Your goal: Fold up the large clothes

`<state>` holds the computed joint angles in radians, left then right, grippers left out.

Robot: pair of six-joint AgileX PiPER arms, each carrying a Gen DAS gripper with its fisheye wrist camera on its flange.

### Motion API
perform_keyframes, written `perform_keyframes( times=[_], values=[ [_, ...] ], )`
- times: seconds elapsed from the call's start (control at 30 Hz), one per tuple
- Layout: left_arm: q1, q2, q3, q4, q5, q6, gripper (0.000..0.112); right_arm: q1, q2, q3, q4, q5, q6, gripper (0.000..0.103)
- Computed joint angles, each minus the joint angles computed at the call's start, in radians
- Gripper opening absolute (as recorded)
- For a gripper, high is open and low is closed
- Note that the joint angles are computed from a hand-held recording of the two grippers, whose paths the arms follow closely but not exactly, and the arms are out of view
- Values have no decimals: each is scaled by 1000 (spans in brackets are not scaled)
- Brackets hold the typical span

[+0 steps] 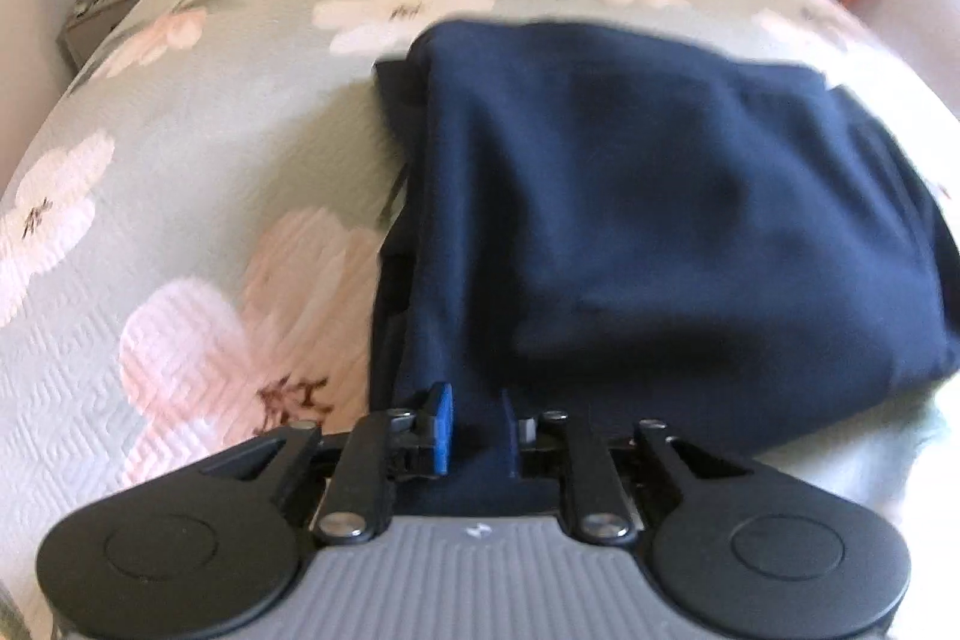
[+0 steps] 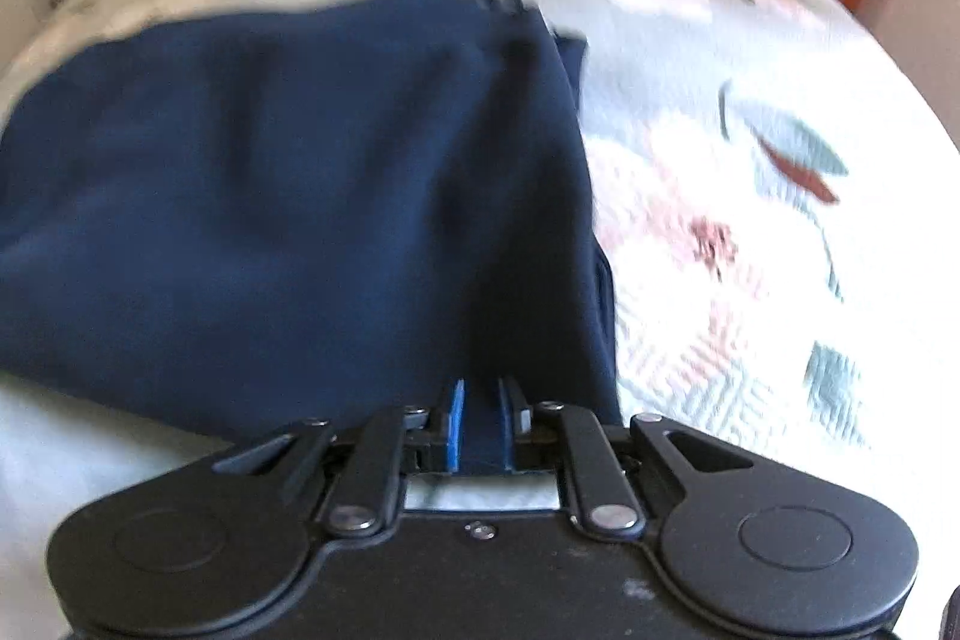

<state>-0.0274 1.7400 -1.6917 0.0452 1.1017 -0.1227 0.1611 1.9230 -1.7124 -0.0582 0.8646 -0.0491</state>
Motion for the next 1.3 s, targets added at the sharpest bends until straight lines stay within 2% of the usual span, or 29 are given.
perform_keyframes(
  times=[0.07, 0.13, 0.37, 0.5, 0.7, 0.87, 0.97, 1.0, 1.07, 1.2, 1.3],
  values=[
    [-19, -7, -18, 10, -13, -27, 24, 49, -5, -27, -6, -8, 13, 12],
    [-19, 9, -61, -8, -14, -36, 26, 88, 27, -91, 13, 15, 13, 20],
    [-32, 132, -188, -53, -16, 37, 30, 163, 184, -293, 12, 92, 61, 20],
    [-15, 213, -204, -66, 3, 57, 34, 172, 217, -319, 0, 111, 73, 20],
    [44, 132, -62, -99, -71, 127, 33, 177, 213, -275, -18, 89, 81, 22],
    [132, 57, 33, -193, -83, 169, 25, 193, 220, -258, -58, 73, 113, 23],
    [154, 5, 85, -188, -90, 142, 25, 205, 233, -275, -84, 80, 136, 24],
    [146, -4, 90, -143, -86, 103, 36, 206, 228, -258, -88, 65, 141, 24],
    [135, -40, 129, -53, -84, 27, 47, 202, 225, -243, -78, 47, 139, 24],
    [209, -94, 174, -156, -52, -4, 48, 175, 226, -232, -17, 22, 77, 24],
    [204, -113, 178, -139, -50, -100, 46, 154, 223, -226, 33, 18, 1, 24]
  ],
)
